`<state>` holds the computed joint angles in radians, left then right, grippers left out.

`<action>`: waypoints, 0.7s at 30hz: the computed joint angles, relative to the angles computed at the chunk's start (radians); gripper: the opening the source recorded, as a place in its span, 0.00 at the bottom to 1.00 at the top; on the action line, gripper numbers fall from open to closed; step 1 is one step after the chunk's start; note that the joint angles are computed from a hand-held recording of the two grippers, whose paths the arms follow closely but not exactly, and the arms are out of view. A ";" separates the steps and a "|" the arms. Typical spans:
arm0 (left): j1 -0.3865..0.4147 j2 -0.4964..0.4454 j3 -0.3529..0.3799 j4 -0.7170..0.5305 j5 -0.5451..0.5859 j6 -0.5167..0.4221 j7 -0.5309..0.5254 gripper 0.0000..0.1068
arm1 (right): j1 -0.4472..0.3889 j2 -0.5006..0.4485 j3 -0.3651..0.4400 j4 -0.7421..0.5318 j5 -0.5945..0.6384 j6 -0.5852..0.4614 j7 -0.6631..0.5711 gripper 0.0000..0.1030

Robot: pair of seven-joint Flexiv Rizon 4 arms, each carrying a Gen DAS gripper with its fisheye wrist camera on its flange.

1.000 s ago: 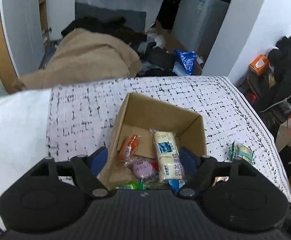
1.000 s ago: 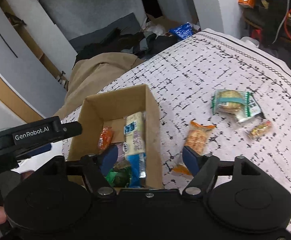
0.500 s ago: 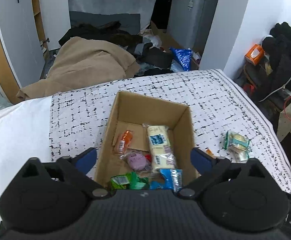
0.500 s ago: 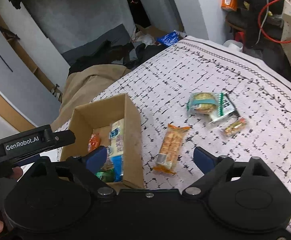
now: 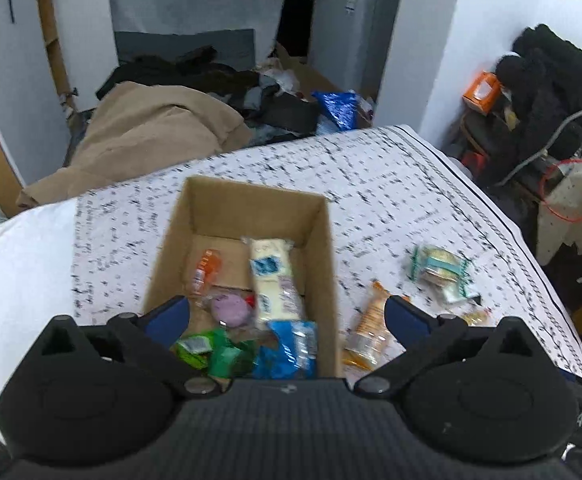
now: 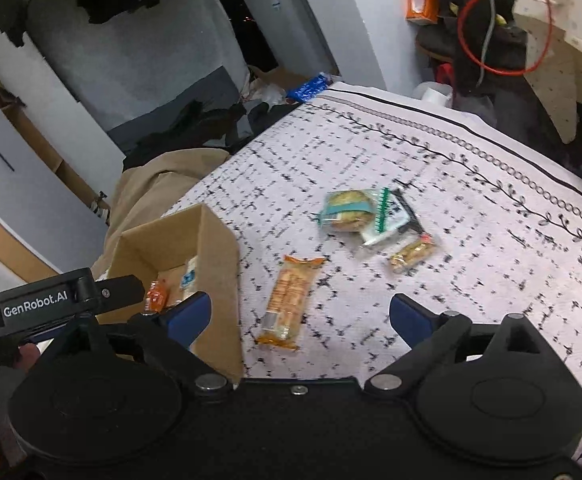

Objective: Organize snacks
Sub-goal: 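Move both open grippers back toward the remaining snacks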

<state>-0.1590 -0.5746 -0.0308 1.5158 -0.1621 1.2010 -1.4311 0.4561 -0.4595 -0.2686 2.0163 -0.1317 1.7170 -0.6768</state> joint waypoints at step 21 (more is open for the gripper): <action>-0.079 -0.056 0.001 -0.087 0.053 -0.098 -0.068 0.96 | -0.216 -0.013 0.166 0.043 0.069 0.051 -0.050 0.80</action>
<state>-0.2383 -0.6301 -0.0299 1.4287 -0.1093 1.1033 -1.4992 0.2401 -0.4727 -0.1030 2.0596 -0.0628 1.7677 -0.7270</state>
